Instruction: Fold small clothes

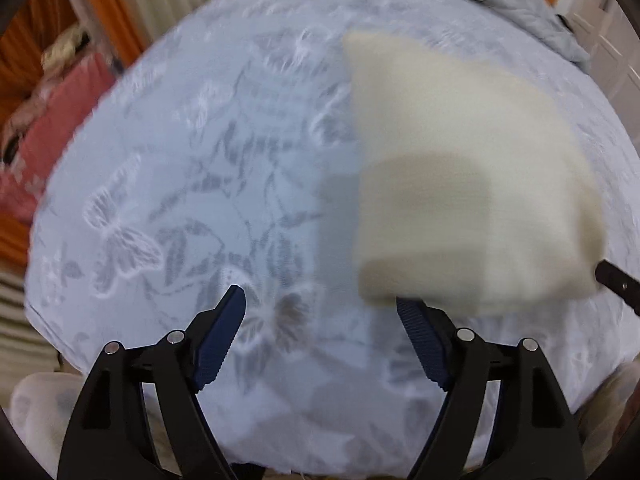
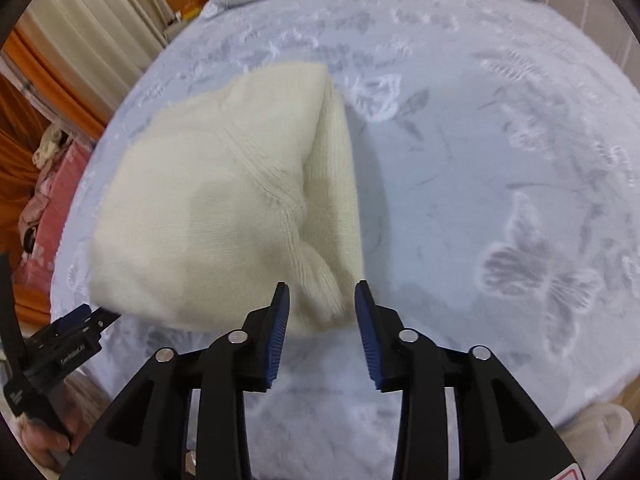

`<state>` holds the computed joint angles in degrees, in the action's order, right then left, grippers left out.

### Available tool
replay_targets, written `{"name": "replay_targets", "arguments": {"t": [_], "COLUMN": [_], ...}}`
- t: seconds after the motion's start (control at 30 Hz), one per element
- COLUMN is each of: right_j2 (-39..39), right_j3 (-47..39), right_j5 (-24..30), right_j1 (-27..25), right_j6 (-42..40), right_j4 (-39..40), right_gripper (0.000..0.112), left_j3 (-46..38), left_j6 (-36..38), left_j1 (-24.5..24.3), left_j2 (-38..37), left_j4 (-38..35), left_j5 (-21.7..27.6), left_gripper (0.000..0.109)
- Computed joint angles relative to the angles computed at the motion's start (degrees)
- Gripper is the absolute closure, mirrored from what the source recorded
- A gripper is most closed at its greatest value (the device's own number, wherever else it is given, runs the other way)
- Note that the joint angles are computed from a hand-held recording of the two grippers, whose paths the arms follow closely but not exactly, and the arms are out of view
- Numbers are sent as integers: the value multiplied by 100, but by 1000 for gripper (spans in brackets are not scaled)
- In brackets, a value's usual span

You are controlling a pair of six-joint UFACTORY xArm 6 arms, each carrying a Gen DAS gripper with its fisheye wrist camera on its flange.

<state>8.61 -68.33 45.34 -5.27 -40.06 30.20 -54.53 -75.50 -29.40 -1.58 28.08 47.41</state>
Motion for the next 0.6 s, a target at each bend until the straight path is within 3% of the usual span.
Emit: {"name": "replay_targets", "arguments": {"t": [0.03,0.1,0.23,0.4,0.6], "right_j2": [-267,-640,-1292,-1866,-1961], "right_j3": [248,622,1454,2430,2705], "right_j5": [-71,-184,-586,-1184,-1404], "right_j1": [-72,-171,-318,-380,-305], "right_j6": [-62,-238,-798,-1429,-1258], "right_j4": [59,177,398,755,570], "right_gripper": [55,46,33,30,28], "left_j3": [-105,-129,-274,-284,-239], "left_j6": [-106,-324,-982,-1382,-1702], "left_j1": [-197,-422,-1015,-1418,-1679], "left_j2": [-64,-169,-166,-73,107], "left_j4": [203,432,1050,1222,1246], "left_j5": [247,327,609,713,943], "left_gripper": [31,19,13,13,13]}}
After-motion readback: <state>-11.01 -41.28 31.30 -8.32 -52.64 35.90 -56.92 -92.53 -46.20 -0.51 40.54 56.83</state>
